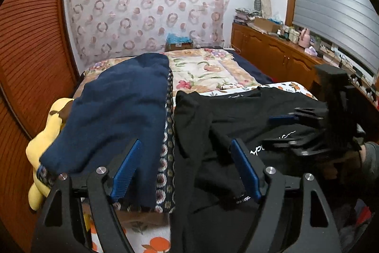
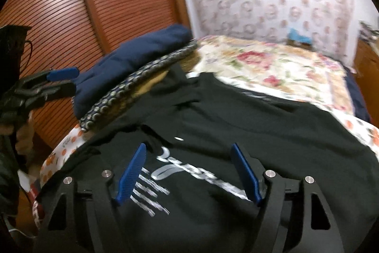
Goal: Fold small clothes
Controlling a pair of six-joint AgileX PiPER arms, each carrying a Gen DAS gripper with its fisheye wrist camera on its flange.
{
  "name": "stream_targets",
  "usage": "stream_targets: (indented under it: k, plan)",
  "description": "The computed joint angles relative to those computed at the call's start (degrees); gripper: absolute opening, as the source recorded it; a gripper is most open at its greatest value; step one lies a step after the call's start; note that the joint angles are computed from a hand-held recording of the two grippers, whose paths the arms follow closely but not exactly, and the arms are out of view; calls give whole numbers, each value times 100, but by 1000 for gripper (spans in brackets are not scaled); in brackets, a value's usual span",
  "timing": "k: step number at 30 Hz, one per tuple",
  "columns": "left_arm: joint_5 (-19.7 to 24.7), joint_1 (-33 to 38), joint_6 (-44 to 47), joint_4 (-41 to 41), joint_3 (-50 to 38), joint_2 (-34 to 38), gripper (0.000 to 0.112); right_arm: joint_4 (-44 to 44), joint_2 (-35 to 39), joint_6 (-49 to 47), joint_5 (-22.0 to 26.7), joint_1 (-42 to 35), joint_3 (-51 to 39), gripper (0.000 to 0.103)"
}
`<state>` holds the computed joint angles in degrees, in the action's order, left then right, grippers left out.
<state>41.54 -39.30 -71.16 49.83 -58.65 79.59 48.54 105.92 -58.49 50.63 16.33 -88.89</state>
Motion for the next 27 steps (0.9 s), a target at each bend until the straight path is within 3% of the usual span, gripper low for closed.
stream_targets:
  k: [6, 8, 10, 12, 18, 21, 27]
  plan:
    - [-10, -171, -574, 262, 343, -81, 78, -837, 1088, 929, 368, 749, -1315, 56]
    - [-29, -172, -605, 247, 406, -109, 78, -863, 1304, 1055, 451, 862, -1553, 40]
    - [-17, -192, -684, 290, 444, -104, 78, -866, 1290, 1003, 379, 913, -1550, 15]
    - [-3, -219, -777, 330, 457, -105, 78, -602, 1181, 746, 419, 772, -1517, 7]
    - [-49, -337, -997, 522, 507, -93, 78, -442, 634, 635, 65, 301, -1241, 6]
    - [-71, -366, -993, 572, 386, 40, 78, -602, 257, 473, -465, 267, -468, 6]
    - [-39, -278, -732, 383, 62, 389, 78, -631, 72, 700, -786, 298, -140, 10]
